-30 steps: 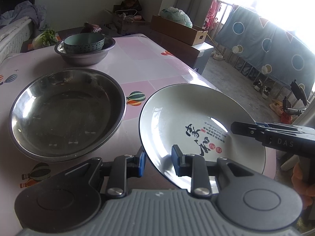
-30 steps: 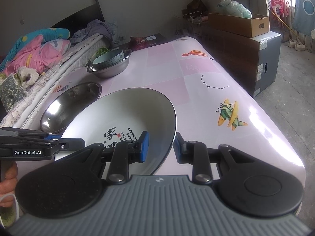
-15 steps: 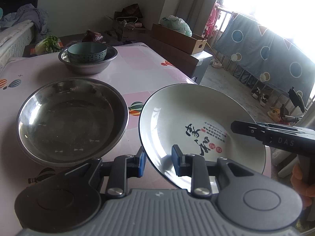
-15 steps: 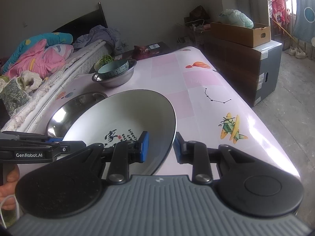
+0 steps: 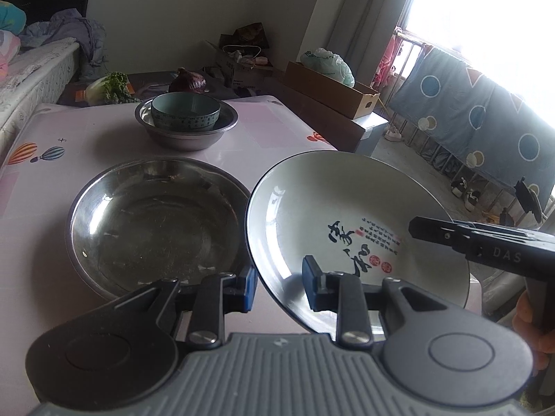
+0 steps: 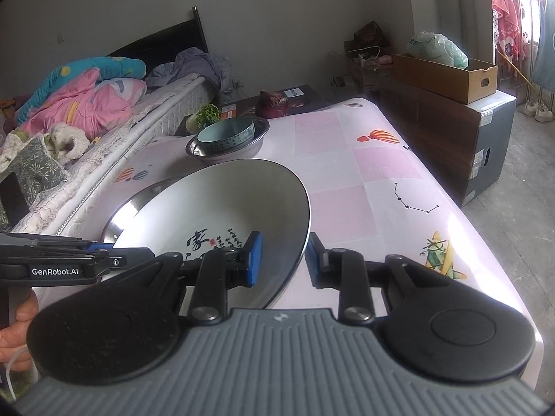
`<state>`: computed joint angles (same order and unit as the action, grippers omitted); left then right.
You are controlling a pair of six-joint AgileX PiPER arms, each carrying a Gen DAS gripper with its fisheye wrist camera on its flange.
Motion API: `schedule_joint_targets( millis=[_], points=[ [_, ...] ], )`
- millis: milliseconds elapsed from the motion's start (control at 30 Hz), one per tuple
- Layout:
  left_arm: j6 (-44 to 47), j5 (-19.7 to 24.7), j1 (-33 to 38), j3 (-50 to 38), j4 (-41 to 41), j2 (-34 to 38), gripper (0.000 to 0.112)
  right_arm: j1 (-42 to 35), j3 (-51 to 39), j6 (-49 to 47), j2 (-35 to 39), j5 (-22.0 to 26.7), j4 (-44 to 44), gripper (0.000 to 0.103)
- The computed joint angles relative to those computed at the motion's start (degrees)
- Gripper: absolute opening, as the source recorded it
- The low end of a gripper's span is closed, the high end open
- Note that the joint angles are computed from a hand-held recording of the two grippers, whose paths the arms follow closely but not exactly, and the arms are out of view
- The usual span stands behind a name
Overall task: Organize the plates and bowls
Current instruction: 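Carry the white printed plate with both grippers onto the stacked steel plates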
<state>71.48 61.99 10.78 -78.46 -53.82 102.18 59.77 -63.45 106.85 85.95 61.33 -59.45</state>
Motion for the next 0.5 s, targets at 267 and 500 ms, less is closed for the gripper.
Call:
schedule_joint_targets(
  millis=[267,500],
  points=[
    [-2.40,1.06,3.18,-5.46,0.50,3.44,0.029,-4.51,-7.32,-6.29,5.32,-5.48,0.99,0.026],
    [-6.04,0.95,5.37,-11.32,2.45,7.48,0.028,-9.54,-15.66,-12.85,12.47,-12.47,4.10,0.026]
  ],
)
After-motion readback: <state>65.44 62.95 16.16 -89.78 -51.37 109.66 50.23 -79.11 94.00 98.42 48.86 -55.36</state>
